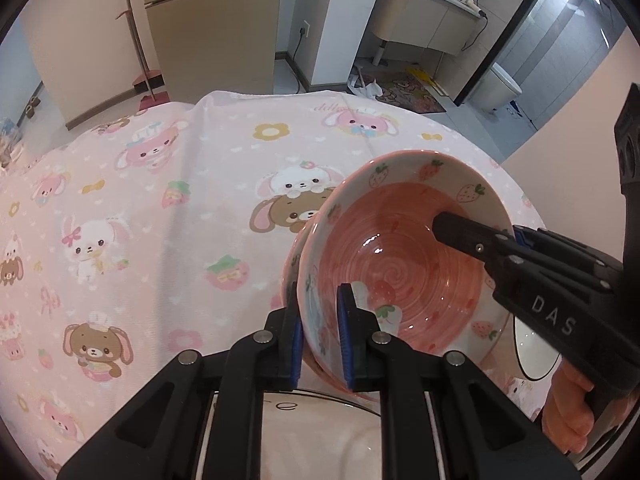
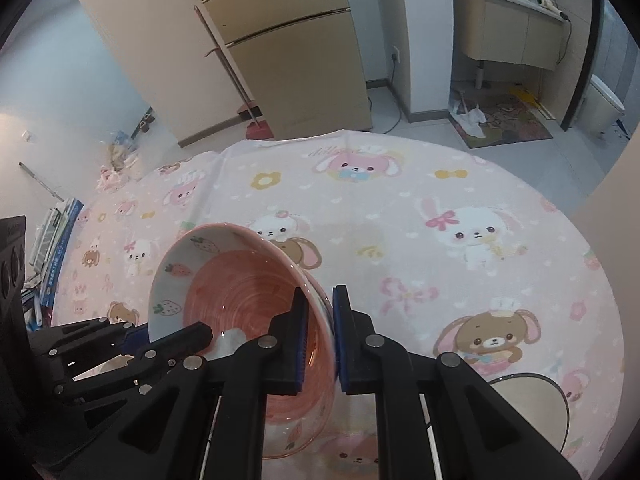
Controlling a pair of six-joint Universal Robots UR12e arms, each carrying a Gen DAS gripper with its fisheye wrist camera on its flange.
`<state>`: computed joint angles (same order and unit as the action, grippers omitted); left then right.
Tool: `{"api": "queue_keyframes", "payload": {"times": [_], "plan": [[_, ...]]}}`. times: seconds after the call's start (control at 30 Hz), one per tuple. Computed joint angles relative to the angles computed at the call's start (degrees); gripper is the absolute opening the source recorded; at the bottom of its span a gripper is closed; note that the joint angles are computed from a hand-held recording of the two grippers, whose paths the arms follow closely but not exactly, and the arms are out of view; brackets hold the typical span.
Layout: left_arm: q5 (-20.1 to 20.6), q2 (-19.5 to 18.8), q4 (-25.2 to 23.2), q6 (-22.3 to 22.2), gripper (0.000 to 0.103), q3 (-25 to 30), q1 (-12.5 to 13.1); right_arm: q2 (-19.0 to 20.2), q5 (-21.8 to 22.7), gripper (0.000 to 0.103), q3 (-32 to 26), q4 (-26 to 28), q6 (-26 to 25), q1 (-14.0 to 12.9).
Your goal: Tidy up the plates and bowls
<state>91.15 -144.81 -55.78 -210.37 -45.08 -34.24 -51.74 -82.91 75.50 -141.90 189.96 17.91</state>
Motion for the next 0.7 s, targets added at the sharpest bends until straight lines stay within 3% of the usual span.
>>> {"api": "queue_keyframes", "payload": {"times": [0.33, 0.4, 0.47, 0.5, 0.53, 0.6, 0.7], "plan": [[-1.3, 1.2, 0.6, 1.6, 0.014, -1.3, 0.3, 0.1, 1.2, 0.013, -0.1, 0.5, 0.6, -0.5], [0.4, 1.4, 0.2, 1.9, 0.017, -1.3, 0.1, 0.1, 1.8, 0.013, -0.1, 0.6, 1.1, -0.6], [6.1, 1.2, -1.6, 2.1, 0.048, -0.4, -0.7, 0.1, 2.4, 0.014, -0.1, 0.6, 1.2, -0.8], [8.0, 1.6, 0.3, 2.3, 0.052, -1.2, -0.9, 0.1, 2.5, 0.014, 0.0, 0.6, 1.5, -0.8], [7.7, 2.2, 3.2, 2.4, 0.053, -2.7, -0.8, 0.1, 2.4, 0.014, -0.1, 0.6, 1.8, -0.8], [4.7, 2.5, 3.5, 1.3, 0.050, -3.4, -0.2, 0.1, 2.5, 0.014, 0.0, 0.5, 1.9, -0.8], [5.6, 1.9, 2.0, 1.0, 0.034, -2.5, -0.3, 0.0, 2.2, 0.014, 0.1, 0.6, 1.5, -0.8]]}}
